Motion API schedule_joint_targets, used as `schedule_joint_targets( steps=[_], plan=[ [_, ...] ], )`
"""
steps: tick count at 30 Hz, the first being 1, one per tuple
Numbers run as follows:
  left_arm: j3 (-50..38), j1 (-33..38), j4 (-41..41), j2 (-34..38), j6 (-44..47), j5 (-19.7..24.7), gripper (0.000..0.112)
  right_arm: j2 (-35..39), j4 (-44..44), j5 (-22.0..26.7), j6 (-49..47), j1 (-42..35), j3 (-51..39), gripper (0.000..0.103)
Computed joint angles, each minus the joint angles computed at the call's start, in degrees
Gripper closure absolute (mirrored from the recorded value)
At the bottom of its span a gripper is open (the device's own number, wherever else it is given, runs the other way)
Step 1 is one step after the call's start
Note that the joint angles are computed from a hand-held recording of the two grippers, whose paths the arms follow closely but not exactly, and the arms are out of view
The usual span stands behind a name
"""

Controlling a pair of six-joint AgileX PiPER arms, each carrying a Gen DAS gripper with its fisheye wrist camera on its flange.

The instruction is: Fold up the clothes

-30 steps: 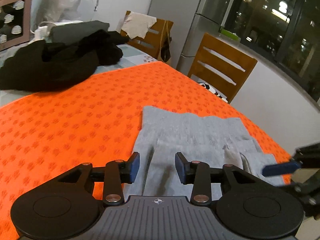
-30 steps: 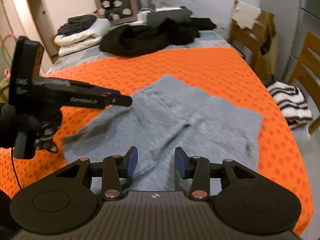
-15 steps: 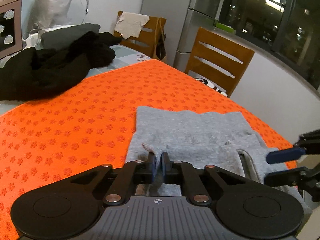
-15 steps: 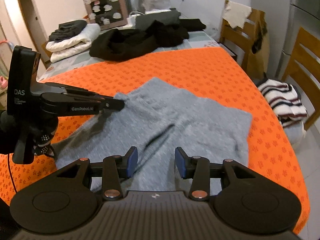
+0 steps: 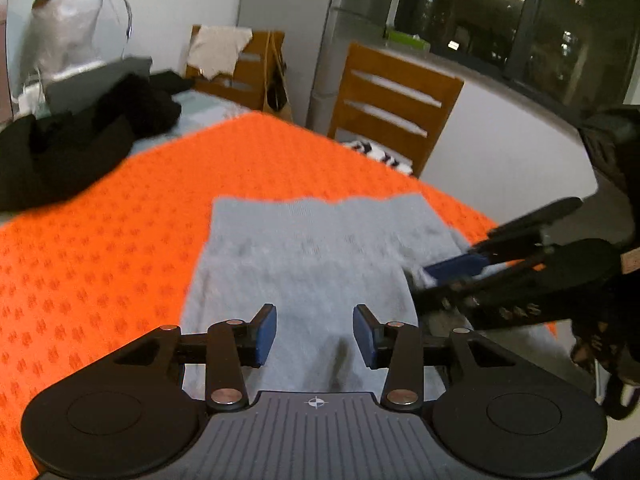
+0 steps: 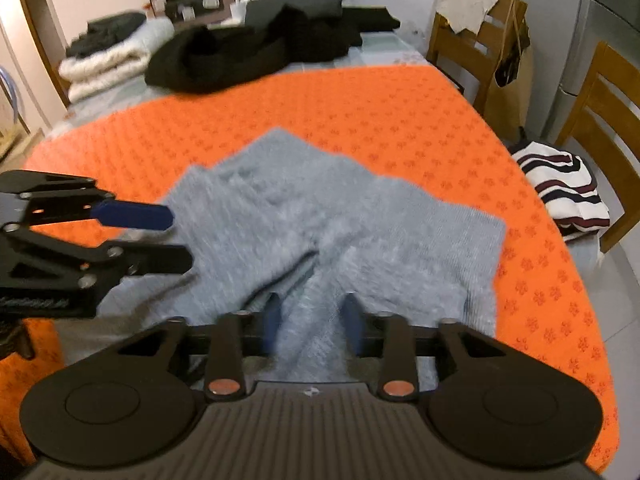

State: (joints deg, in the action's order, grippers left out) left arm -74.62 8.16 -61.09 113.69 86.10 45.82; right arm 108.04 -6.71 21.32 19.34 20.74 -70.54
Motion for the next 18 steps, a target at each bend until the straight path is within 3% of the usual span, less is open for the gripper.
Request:
schedule_joint_targets(
  steps=[2, 7, 10, 16, 18],
  plan=[
    [1.25, 0.42, 0.0, -0.61, 0.72, -0.1, 0.067, -0.57, -1.59, -0.99, 2.04, 0.24, 0.68, 0.096],
    [3.67, 2.04, -0.1, -3.1, 2.87, 2.93, 0.067, -0.55, -4.11, -0.52, 4.65, 0.67, -0.85, 0.096],
    [5.57, 3.1, 1.05, -4.88, 4.56, 5.54, 0.067, 0.89, -3.94, 0.06, 4.1, 0.52, -1.95, 0.088],
    [9.89, 4.98, 5.13, -7.6, 6.13, 9.11, 0.067, -2.2, -14.04, -5.27, 13.14, 1.78, 0.84, 0.083],
    [11.38, 4.81, 6.61, -7.79, 6.31, 7.99, 0.067, -1.39, -10.1, -5.62, 8.34, 1.78, -0.18, 0.083]
  ],
)
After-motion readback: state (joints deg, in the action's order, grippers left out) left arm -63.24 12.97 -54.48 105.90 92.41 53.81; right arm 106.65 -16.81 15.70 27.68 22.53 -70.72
